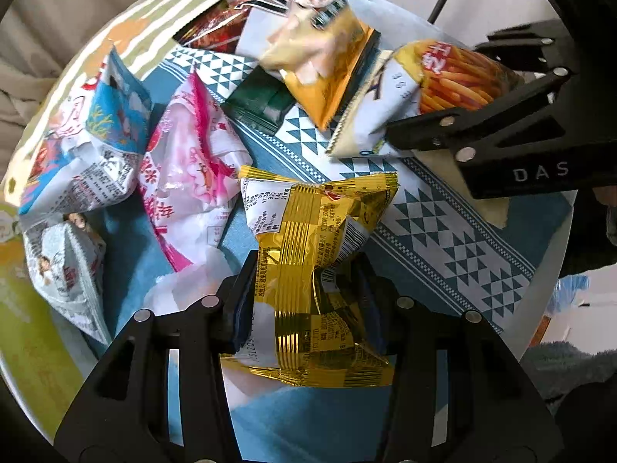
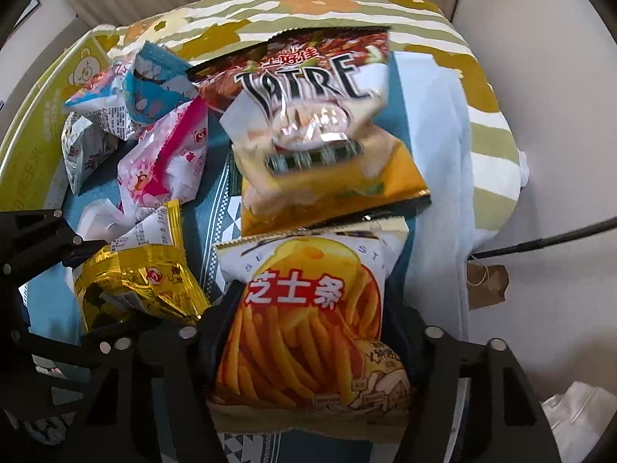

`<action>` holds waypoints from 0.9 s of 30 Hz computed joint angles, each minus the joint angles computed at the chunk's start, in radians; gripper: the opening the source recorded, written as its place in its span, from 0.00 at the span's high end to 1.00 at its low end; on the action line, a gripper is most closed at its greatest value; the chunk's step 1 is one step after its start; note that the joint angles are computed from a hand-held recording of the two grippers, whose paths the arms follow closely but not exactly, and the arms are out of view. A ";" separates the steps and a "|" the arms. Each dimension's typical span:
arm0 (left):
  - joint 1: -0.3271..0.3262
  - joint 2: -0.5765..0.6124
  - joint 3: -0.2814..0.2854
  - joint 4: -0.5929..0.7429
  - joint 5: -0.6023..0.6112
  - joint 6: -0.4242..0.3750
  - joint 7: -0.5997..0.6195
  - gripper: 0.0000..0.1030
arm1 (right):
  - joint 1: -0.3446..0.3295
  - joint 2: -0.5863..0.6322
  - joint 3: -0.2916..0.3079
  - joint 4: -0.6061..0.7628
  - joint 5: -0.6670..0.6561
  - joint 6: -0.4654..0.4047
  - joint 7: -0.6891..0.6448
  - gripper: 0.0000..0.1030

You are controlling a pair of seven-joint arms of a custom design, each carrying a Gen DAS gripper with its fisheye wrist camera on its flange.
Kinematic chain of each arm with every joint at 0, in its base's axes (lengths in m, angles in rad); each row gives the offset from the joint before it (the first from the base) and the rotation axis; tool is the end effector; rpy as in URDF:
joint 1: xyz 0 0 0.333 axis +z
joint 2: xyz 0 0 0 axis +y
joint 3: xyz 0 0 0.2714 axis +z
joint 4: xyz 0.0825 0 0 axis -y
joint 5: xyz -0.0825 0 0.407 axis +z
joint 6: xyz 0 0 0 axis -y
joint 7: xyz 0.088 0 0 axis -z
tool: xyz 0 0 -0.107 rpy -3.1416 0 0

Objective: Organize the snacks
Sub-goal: 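Carry both bags into the yellow-green box and open both tools to release them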

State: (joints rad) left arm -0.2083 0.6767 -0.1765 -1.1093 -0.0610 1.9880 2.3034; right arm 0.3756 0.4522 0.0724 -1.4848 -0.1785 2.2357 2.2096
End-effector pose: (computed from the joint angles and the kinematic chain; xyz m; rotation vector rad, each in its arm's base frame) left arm 0.7131 -0.2530 0.4053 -0.7842 2.9347 -0.3906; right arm 0.6526 0.2997 0.3970 -1.9090 2.1397 -0.2803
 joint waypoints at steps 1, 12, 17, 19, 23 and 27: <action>0.003 -0.017 0.000 -0.023 -0.002 0.013 -0.003 0.58 | 0.003 -0.014 -0.002 -0.017 -0.005 0.008 0.012 0.43; 0.049 -0.285 -0.005 -0.331 -0.070 0.173 -0.076 0.59 | 0.021 -0.203 0.005 -0.185 -0.086 0.098 0.089 0.43; 0.073 -0.423 0.005 -0.452 -0.105 0.265 -0.147 0.59 | 0.026 -0.263 0.013 -0.210 -0.132 0.148 0.114 0.43; 0.080 -0.453 0.013 -0.470 -0.102 0.298 -0.184 0.59 | 0.030 -0.268 0.020 -0.196 -0.147 0.168 0.103 0.43; 0.095 -0.486 0.031 -0.478 -0.073 0.351 -0.262 0.59 | 0.039 -0.232 0.028 -0.115 -0.164 0.195 0.046 0.43; 0.125 -0.493 0.048 -0.461 -0.063 0.383 -0.304 0.59 | 0.067 -0.140 0.030 0.032 -0.173 0.197 -0.008 0.43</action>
